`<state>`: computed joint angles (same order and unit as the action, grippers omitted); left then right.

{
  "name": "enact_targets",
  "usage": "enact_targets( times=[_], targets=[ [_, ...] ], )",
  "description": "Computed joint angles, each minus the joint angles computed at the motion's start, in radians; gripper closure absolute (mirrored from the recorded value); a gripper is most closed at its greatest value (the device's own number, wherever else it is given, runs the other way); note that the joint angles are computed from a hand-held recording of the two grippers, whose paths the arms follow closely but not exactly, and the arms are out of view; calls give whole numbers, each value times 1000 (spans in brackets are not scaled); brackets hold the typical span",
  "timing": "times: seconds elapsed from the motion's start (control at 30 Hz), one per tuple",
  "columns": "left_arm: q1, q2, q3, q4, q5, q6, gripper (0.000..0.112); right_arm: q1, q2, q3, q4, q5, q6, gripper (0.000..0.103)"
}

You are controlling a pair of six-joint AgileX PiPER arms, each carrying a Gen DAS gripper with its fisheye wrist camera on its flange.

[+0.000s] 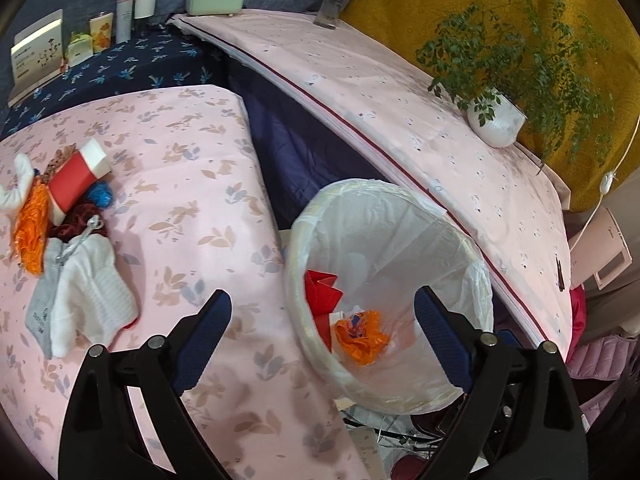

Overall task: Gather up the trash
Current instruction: 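Return both tools to the trash pile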

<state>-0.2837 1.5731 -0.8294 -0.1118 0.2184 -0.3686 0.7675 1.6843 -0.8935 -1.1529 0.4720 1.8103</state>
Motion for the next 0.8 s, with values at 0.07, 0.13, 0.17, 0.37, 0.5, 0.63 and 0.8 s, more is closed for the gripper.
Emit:
enact_targets(
  times=[0.07, 0.13, 0.17, 0.37, 0.5, 0.63, 0.8],
  targets=[
    [8, -21, 22, 76, -2, -74, 24, 15, -2, -2, 1, 3, 3, 57],
    [15, -39, 39, 156, 0, -153, 24, 35, 0, -10, 8, 9, -3, 56],
    [19, -51, 52, 193, -1, -190, 24, 45, 3, -14, 9, 11, -4, 56],
    [52, -120, 122, 424, 11, -395, 24, 107, 21, -39, 27, 21, -14, 55],
    [101, -177, 181, 486, 13, -431, 24, 149, 36, -66, 43, 29, -33, 55],
    [189, -228, 233, 386, 15, -309, 24, 184, 56, -97, 62, 29, -55, 55],
    [302, -279, 282, 243, 12, -121, 24, 242, 97, -159, 93, 44, -88, 55]
  ],
)
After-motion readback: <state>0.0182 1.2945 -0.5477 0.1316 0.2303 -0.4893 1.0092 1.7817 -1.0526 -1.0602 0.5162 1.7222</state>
